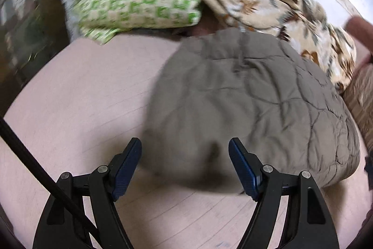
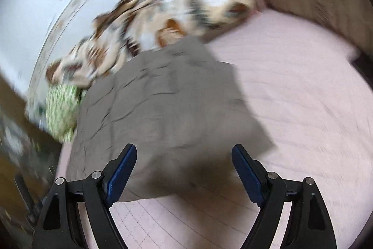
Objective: Fold large clothes
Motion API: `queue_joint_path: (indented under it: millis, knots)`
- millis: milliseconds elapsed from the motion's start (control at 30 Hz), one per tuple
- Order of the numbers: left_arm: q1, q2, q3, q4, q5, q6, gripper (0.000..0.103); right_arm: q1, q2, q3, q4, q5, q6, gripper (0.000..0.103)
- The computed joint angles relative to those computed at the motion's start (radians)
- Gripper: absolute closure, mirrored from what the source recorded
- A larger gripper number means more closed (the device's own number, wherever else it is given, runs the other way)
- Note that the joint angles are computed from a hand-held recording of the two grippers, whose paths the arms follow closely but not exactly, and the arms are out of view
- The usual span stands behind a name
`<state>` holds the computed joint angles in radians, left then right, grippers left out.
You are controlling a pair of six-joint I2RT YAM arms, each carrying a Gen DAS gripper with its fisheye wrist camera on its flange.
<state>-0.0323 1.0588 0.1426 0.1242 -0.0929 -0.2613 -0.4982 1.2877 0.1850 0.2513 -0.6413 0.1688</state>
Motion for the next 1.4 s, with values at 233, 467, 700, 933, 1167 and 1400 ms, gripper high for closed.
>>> queue_joint_path:
  millis: [233,467,700,933,1167,1400]
  knots:
    - [0.503,0.125,-0.018,-0.027,0.446,0.118,0.027,-0.431,0.412,0.104,-0.114,-0.329,-0.191,0.016]
    - [0.525,0.257,0.002,0.07,0.51,0.117,0.027,-0.3,0.48,0.085,0.13,-0.281,0.006,0.016]
    - [0.496,0.47,0.049,0.225,0.571,0.038,0.027,-0.166,0.63,0.087,0.416,-0.207,0.209,0.016]
    - [0.468,0.634,0.085,0.394,0.63,-0.08,0.027,-0.099,0.778,0.119,0.624,-0.182,0.37,0.014]
    - [0.392,0.694,0.095,0.498,0.561,-0.163,0.024,-0.035,0.787,0.139,0.676,-0.119,0.398,0.028]
    - [0.171,0.524,0.05,0.452,0.232,-0.094,0.05,0.188,0.503,0.074,0.506,0.28,0.22,0.049]
